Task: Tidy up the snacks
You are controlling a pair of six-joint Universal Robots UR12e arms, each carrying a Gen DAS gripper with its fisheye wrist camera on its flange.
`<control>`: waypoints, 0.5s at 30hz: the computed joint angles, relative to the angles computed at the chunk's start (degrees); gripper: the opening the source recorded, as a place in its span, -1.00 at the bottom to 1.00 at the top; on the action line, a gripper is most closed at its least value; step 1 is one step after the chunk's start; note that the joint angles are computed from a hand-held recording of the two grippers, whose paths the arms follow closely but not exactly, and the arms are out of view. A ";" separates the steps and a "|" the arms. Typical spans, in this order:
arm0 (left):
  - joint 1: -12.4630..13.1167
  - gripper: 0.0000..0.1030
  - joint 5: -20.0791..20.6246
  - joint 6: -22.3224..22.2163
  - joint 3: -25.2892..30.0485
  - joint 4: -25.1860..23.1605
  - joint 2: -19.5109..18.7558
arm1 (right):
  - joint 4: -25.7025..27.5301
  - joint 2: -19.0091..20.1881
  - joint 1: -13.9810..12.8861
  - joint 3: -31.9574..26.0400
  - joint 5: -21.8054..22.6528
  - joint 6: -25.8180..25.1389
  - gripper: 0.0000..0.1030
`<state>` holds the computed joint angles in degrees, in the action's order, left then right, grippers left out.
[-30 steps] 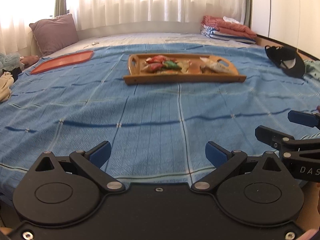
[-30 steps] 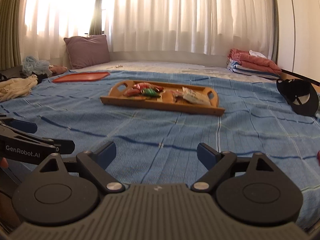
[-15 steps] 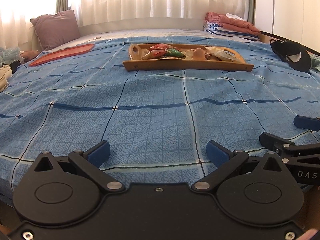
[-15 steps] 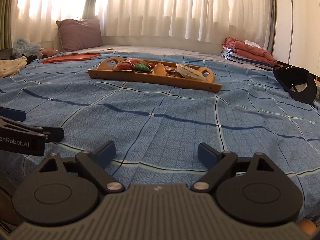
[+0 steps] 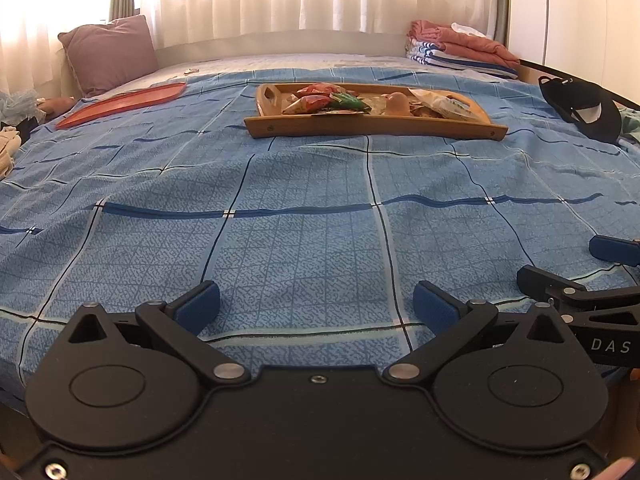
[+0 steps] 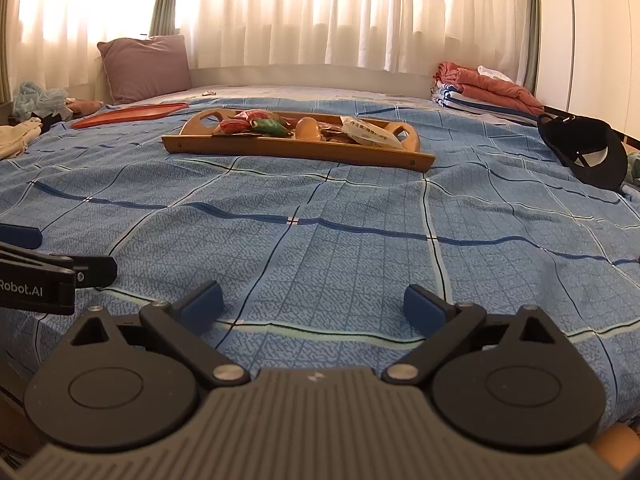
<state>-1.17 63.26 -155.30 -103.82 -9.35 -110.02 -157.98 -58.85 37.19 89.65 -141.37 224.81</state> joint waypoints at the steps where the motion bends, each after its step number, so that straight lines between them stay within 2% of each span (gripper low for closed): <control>1: -0.02 1.00 0.04 -0.04 0.09 -0.22 -0.01 | 0.07 -0.02 -0.03 0.02 0.11 0.07 0.96; 15: -0.46 1.00 1.15 -0.16 1.08 -2.43 -0.12 | 0.61 -0.19 -0.25 0.02 0.77 0.24 0.97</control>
